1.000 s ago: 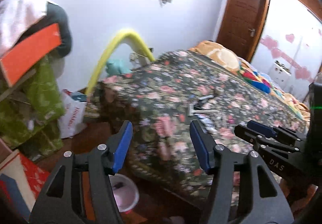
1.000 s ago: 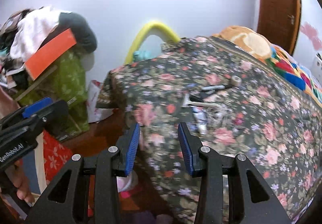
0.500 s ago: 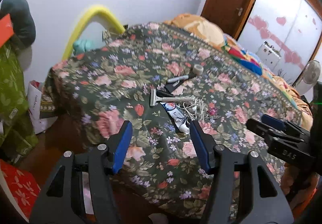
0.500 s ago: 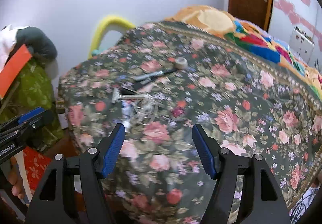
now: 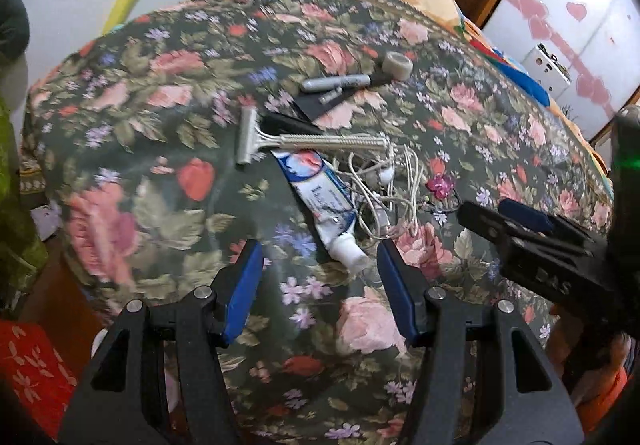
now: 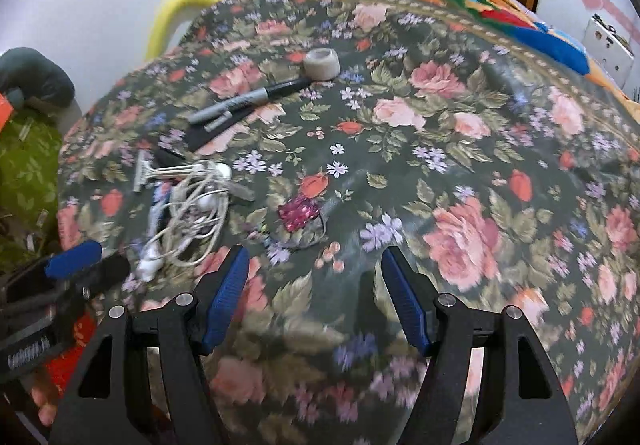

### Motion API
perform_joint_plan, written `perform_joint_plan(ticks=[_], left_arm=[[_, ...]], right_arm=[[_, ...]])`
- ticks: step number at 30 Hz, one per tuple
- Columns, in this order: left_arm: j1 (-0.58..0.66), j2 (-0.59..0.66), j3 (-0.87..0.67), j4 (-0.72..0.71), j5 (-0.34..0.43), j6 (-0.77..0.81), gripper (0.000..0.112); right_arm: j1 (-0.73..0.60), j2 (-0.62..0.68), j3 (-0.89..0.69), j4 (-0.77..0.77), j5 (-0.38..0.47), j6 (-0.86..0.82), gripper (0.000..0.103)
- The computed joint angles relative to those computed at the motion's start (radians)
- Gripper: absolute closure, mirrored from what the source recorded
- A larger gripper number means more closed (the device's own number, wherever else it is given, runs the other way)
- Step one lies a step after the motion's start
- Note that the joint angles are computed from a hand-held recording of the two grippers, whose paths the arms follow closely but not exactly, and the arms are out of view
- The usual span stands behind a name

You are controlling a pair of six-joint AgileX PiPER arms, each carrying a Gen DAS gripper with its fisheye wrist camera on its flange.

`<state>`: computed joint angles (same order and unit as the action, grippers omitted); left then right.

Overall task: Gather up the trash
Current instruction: 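Return both tools to the bed items, then grasp the toothpaste tube with the left tool while the right tool grasps the pink hair clip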

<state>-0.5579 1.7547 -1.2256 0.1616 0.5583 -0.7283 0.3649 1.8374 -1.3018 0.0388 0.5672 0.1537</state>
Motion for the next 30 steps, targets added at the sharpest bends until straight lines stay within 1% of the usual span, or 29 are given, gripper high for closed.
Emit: perform_joint_plan(ticks=[2,4,5,6,8,9,10,12,13,14,18,20,22,24,27,30], left_arm=[[-0.003,0.023,-0.01,0.008,-0.015,-0.006,0.054],[-0.009,0.036,-0.009,0.041,-0.035,-0.041,0.056],[-0.011,0.044,-0.012,0.058,-0.041,-0.059,0.057],[-0.011,0.052,-0.02,0.063,-0.041,-0.061,0.058],[-0.018,0.067,-0.034,0.099,-0.031,-0.088,0.063],[-0.021,0.071,-0.037,0.119,-0.028,-0.103,0.066],[-0.022,0.074,-0.038,0.129,-0.029,-0.109,0.068],[-0.021,0.063,-0.015,0.134,-0.049,-0.108,0.069],[-0.018,0.056,-0.003,0.125,-0.059,-0.096,0.071],[-0.015,0.046,0.009,0.114,-0.066,-0.082,0.072],[0.016,0.007,0.058,0.015,-0.085,0.018,0.082],[0.031,-0.002,0.07,-0.037,-0.091,0.07,0.082],[0.04,0.0,0.065,-0.081,-0.081,0.114,0.082],[0.029,0.014,0.044,-0.06,-0.059,0.107,0.082],[-0.002,0.049,-0.003,0.014,-0.028,0.066,0.082],[-0.023,0.074,-0.038,0.08,0.003,0.0,0.093]], right_arm=[[0.002,0.035,-0.027,-0.006,-0.011,-0.004,0.041],[-0.003,0.067,-0.058,0.015,-0.011,-0.02,0.047],[0.0,0.079,-0.071,0.002,-0.014,-0.008,0.048],[0.006,0.088,-0.082,-0.028,-0.023,0.016,0.05],[0.011,0.106,-0.107,-0.038,-0.016,0.013,0.054],[0.013,0.112,-0.112,-0.03,-0.016,-0.003,0.062],[0.018,0.114,-0.11,-0.031,-0.016,-0.013,0.066],[0.038,0.112,-0.094,-0.095,-0.037,0.023,0.069],[0.047,0.106,-0.08,-0.13,-0.049,0.046,0.076],[0.053,0.093,-0.057,-0.153,-0.061,0.057,0.077],[0.033,0.063,-0.027,-0.04,-0.056,-0.038,0.078],[0.029,0.045,-0.006,-0.02,-0.058,-0.048,0.078],[0.026,0.027,0.011,-0.001,-0.059,-0.057,0.078],[0.021,0.005,0.03,0.024,-0.064,-0.075,0.078],[0.025,-0.026,0.054,0.017,-0.067,-0.06,0.078],[0.034,-0.051,0.064,-0.02,-0.061,-0.019,0.078]])
